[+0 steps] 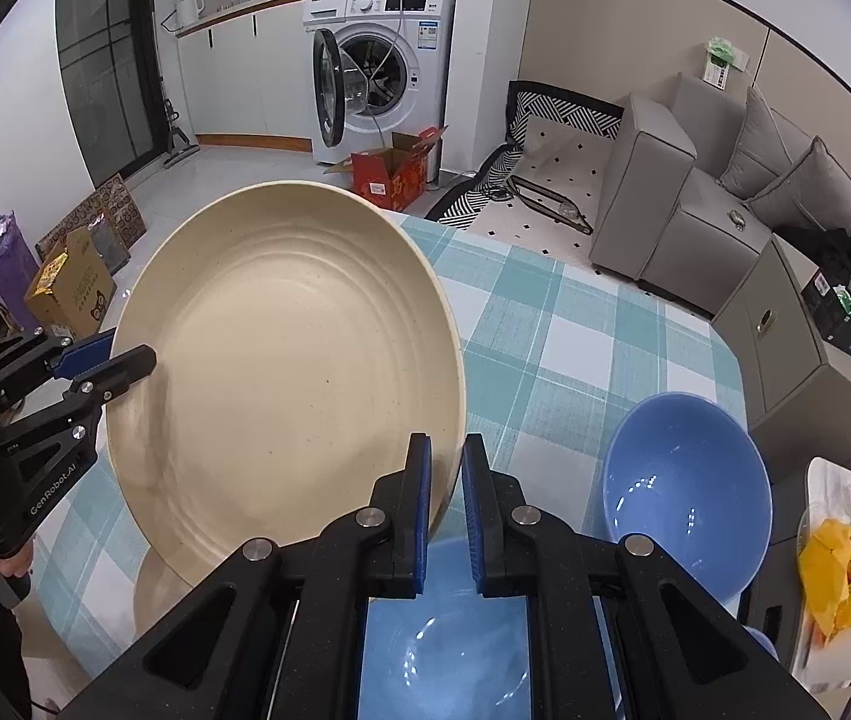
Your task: Organize plates and bowls
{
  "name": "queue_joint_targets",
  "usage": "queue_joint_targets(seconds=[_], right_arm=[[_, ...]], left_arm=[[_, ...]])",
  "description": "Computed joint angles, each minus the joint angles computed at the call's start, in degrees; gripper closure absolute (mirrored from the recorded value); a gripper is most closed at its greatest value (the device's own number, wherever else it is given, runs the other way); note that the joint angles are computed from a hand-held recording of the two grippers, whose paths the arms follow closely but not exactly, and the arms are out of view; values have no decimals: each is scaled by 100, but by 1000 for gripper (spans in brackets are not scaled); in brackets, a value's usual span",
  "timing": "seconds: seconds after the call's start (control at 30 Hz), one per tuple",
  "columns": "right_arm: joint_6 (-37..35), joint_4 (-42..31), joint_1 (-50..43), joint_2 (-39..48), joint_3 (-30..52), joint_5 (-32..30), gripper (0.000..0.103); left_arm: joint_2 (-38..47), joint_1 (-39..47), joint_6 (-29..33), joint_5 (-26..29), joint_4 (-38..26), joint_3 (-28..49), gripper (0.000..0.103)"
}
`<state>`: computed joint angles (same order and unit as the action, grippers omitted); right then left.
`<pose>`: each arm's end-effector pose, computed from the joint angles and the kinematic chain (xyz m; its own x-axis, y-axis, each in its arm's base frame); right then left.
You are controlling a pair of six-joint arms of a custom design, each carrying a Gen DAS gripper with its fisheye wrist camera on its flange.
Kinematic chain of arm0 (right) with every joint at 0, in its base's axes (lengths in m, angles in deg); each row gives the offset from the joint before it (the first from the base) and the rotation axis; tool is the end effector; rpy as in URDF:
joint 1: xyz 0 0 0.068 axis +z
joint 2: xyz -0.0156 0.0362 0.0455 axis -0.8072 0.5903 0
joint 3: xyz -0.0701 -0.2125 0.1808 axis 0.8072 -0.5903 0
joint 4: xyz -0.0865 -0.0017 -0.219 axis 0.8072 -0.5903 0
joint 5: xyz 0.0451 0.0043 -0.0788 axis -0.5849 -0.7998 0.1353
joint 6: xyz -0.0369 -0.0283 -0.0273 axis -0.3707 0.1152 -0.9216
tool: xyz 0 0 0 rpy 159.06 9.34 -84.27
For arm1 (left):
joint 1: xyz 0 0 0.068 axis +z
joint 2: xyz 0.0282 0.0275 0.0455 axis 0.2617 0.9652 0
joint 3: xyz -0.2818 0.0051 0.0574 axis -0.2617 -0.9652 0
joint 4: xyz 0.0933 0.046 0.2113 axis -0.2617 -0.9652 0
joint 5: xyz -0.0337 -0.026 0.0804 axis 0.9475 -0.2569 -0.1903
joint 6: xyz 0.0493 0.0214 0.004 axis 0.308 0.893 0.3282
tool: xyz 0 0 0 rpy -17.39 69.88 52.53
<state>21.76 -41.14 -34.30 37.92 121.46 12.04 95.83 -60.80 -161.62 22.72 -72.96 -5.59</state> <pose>0.2212 0.0847 0.2204 -0.5463 -0.6086 -0.5755 -0.6913 0.7156 -0.1005 0.0953 -0.2726 0.1637 -0.6711 -0.0874 -0.7362 -0.2354 0.9668 0.0999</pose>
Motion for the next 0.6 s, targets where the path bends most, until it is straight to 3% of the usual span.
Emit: queue_joint_targets(seconds=[0.37,0.6], right_arm=[[-183,-401,-19,-1178,-644,-32,92],[-233,-537,90,-1905,-1204,11,92]], left_arm=[[373,-807,-1338,-87,-1377,693,88],[635,-1306,-2155,32,-1773,780,88]])
